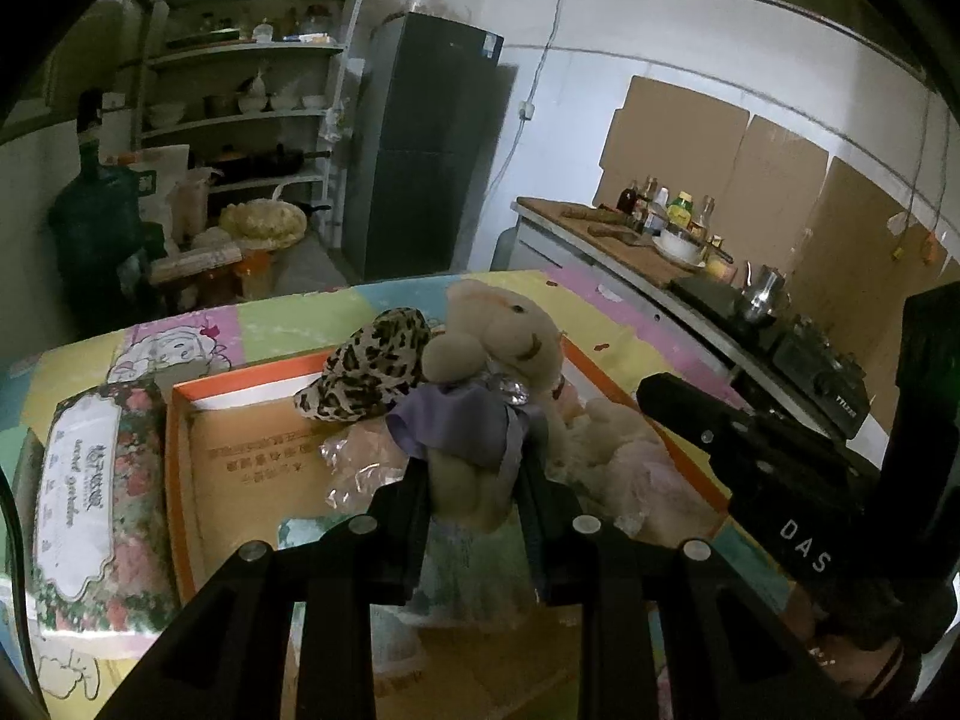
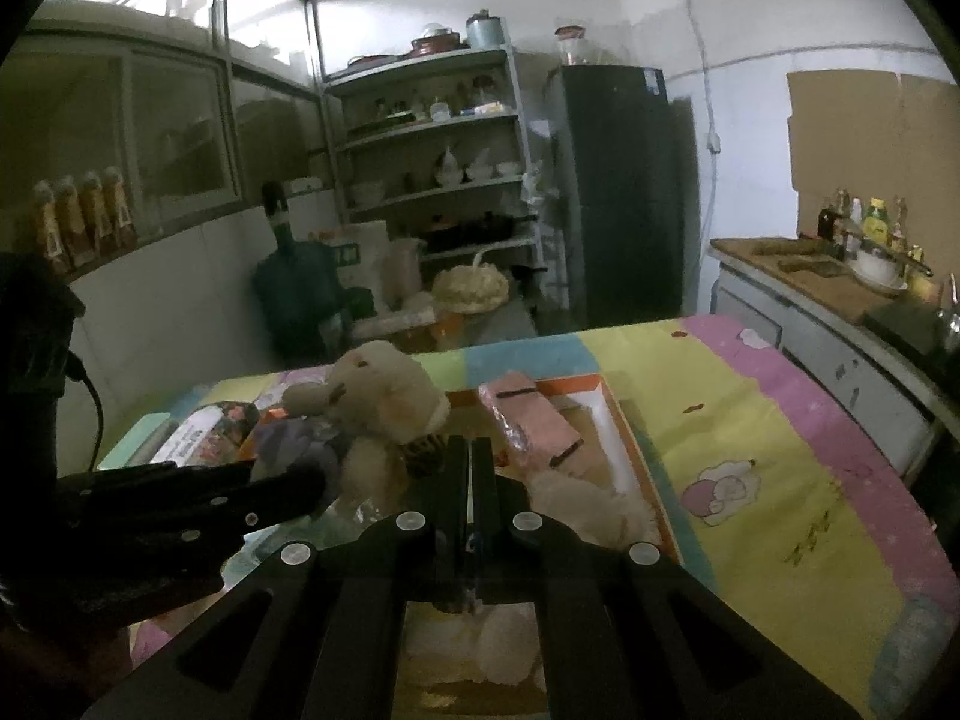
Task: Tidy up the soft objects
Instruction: 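Lower the teddy bear into the tray and open the left tool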
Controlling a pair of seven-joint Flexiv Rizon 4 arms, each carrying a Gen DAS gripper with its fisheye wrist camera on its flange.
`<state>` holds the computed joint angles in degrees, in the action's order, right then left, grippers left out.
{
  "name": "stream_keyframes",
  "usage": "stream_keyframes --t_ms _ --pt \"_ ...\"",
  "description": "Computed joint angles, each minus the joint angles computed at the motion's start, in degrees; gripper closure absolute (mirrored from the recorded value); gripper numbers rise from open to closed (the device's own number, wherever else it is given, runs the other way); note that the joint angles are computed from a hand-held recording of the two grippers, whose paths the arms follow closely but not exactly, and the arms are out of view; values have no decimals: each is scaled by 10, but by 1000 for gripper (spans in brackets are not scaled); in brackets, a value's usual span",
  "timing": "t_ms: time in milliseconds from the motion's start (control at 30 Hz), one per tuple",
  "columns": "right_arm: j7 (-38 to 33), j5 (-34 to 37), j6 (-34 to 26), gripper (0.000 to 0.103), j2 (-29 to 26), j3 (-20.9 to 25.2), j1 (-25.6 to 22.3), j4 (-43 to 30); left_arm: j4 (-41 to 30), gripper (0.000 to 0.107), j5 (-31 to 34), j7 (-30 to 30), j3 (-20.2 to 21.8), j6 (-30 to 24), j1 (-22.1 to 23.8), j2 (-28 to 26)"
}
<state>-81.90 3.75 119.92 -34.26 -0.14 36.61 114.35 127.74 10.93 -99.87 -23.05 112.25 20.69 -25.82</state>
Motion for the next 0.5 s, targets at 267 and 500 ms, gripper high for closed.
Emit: stream_keyframes --t_ms 267,500 --pt "15 -34 -17 102 -18 18 -26 -17 -24 80 -27 34 22 -31 -35 -11" --pt "39 -73 -41 102 -32 34 -52 -32 -38 80 -61 72 10 -66 -37 -30"
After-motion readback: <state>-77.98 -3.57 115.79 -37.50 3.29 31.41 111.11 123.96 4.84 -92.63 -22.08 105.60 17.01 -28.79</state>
